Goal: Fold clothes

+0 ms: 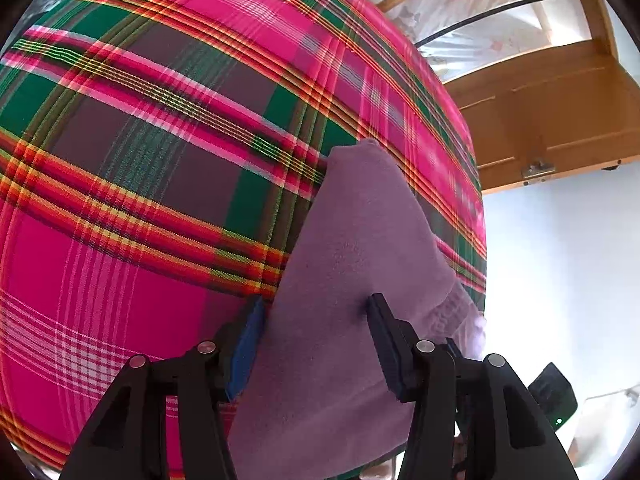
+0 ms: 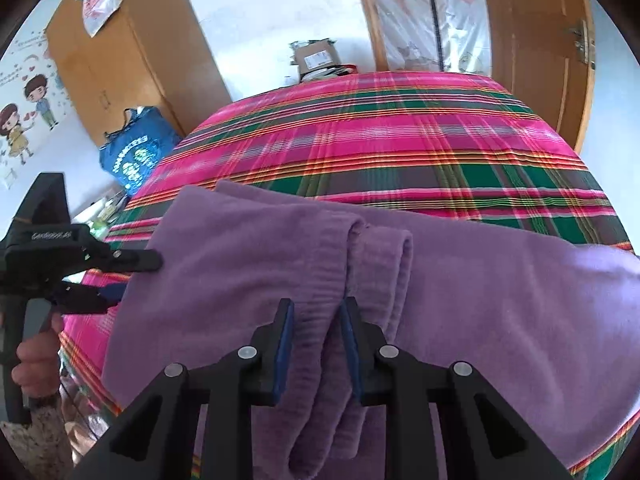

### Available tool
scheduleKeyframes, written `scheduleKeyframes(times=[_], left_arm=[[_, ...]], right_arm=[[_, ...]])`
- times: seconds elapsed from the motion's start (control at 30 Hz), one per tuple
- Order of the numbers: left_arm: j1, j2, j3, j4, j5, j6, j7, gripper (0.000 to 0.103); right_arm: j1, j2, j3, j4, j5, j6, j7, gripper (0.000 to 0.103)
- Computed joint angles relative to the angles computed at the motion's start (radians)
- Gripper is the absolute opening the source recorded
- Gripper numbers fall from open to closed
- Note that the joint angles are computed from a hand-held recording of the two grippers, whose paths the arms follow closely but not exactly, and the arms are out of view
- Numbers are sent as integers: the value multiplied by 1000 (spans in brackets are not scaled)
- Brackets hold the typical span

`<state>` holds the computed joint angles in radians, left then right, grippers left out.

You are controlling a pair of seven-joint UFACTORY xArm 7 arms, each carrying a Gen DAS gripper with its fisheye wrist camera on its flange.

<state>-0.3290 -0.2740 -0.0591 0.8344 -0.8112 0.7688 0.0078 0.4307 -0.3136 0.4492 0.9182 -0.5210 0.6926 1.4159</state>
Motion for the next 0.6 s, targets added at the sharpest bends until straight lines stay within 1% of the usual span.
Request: scheduleKeyframes(times=[0.03, 0.07, 0.17, 0.27, 0.33, 0.43, 0.53, 0.6], left_arm=[[0, -1, -1, -1, 1, -1, -2, 55], [-1, -2, -2, -1, 3, -2, -4, 55], [-3, -4, -5, -3, 7, -5, -11, 55], [-7, 4, -7, 1, 7, -12, -15, 55], [-8, 7, -10, 4, 14, -14, -17, 55], [-11, 13, -13, 7, 17, -23, -22, 55], [-14, 23, -15, 14, 15, -26, -25, 55], [-15, 31, -16, 21, 13, -28, -25, 55]], right_arm=[[2, -4, -3, -3, 1, -7, -6, 16], [4, -9, -5, -7, 3, -15, -11, 9], [0, -44, -11, -43, 12, -60, -12, 7], [-23, -87, 17, -64, 5, -49, 21, 6], [-29, -92, 25, -69, 20, -29, 21, 6], [-41, -61, 41, -48, 11, 1, 20, 7], [-41, -28, 72, 5, -39, 81, 21, 8], [-28, -27, 78, 24, -57, 126, 36, 9]])
